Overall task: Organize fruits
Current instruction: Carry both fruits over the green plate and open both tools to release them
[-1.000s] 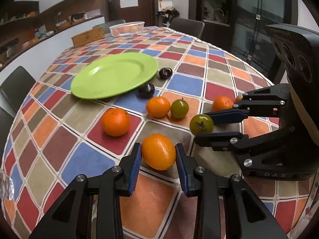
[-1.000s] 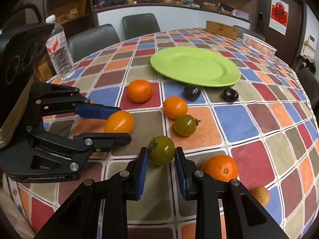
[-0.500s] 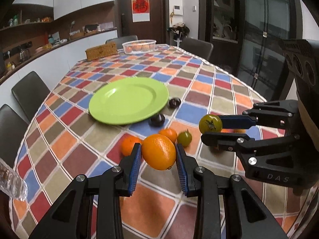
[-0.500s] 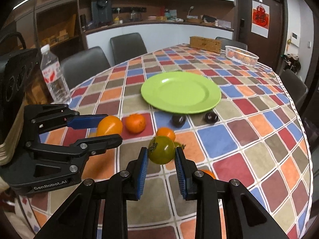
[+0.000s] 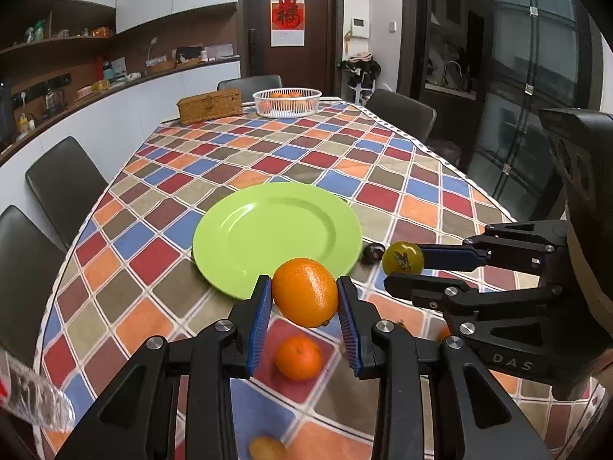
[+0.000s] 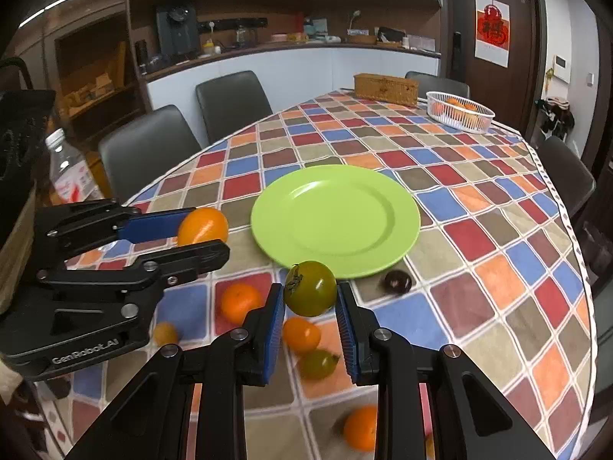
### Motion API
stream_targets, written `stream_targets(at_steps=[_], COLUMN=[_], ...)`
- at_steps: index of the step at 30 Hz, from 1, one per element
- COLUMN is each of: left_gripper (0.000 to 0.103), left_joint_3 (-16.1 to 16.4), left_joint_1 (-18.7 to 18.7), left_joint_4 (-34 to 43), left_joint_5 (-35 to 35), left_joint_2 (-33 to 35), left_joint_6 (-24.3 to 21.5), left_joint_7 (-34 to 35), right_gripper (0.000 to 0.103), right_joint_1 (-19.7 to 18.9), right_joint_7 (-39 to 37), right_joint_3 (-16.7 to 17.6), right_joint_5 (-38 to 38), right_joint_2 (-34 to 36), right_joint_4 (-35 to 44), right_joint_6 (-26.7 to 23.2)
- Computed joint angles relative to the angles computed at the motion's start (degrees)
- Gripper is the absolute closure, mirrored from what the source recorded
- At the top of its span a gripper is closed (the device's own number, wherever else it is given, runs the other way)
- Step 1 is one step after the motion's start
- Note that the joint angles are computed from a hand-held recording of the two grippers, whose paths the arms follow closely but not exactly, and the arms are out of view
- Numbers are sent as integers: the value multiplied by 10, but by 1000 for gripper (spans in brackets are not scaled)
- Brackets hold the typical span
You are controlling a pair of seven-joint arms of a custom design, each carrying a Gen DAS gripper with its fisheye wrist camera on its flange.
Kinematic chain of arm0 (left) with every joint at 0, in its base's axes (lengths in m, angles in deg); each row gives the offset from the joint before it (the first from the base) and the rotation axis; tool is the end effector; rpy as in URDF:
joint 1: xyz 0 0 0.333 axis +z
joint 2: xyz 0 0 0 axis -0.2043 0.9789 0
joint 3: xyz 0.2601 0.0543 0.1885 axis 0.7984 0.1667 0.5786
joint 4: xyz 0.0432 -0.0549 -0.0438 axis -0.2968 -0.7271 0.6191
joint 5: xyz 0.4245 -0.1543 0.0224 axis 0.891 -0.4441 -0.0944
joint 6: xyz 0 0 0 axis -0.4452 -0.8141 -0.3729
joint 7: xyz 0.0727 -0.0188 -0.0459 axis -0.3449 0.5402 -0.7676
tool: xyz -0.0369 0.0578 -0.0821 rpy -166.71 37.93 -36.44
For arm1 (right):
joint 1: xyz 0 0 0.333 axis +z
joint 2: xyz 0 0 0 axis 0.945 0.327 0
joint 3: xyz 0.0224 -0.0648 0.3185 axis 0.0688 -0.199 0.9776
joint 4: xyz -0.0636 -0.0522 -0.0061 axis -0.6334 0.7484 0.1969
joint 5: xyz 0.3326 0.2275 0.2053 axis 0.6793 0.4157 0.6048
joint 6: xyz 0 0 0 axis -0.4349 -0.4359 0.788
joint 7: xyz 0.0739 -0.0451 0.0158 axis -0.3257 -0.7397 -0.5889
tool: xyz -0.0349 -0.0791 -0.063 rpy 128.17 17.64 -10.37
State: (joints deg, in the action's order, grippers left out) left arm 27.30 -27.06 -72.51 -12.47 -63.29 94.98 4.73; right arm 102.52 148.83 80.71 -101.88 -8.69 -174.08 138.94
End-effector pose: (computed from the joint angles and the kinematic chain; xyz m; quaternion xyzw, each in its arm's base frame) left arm 0.4517 -0.3882 0.4812 -0.5809 0.7010 -0.3197 0.2626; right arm 0.4718 0.4635 0.4791 -0.8139 0.4286 -0.1606 0.3580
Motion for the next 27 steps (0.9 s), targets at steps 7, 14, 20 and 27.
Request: stream_targets(at_steps=[7, 14, 20, 27], left_gripper=[69, 69, 69, 61], left_joint_3=[37, 68, 87, 97], left_joint_1=[-9, -27, -40, -50], left_joint_4=[43, 86, 104, 98], left_joint_5=[-100, -165, -198, -177], left_joint_2=[60, 114, 141, 130], left_joint_6=[-6, -28, -32, -33], left_joint_7=[105, 172, 194, 170], right_gripper=[75, 75, 75, 70], right_joint_1=[-8, -16, -18, -11], right_joint_7=[-57, -94, -99, -79], right_joint_3=[3, 8, 4, -6], right_joint_5=[61, 106, 129, 115], right_joint_2=[72, 139, 175, 175], right_joint_4=[97, 177, 217, 217], right_joint_6=[-71, -137, -166, -157])
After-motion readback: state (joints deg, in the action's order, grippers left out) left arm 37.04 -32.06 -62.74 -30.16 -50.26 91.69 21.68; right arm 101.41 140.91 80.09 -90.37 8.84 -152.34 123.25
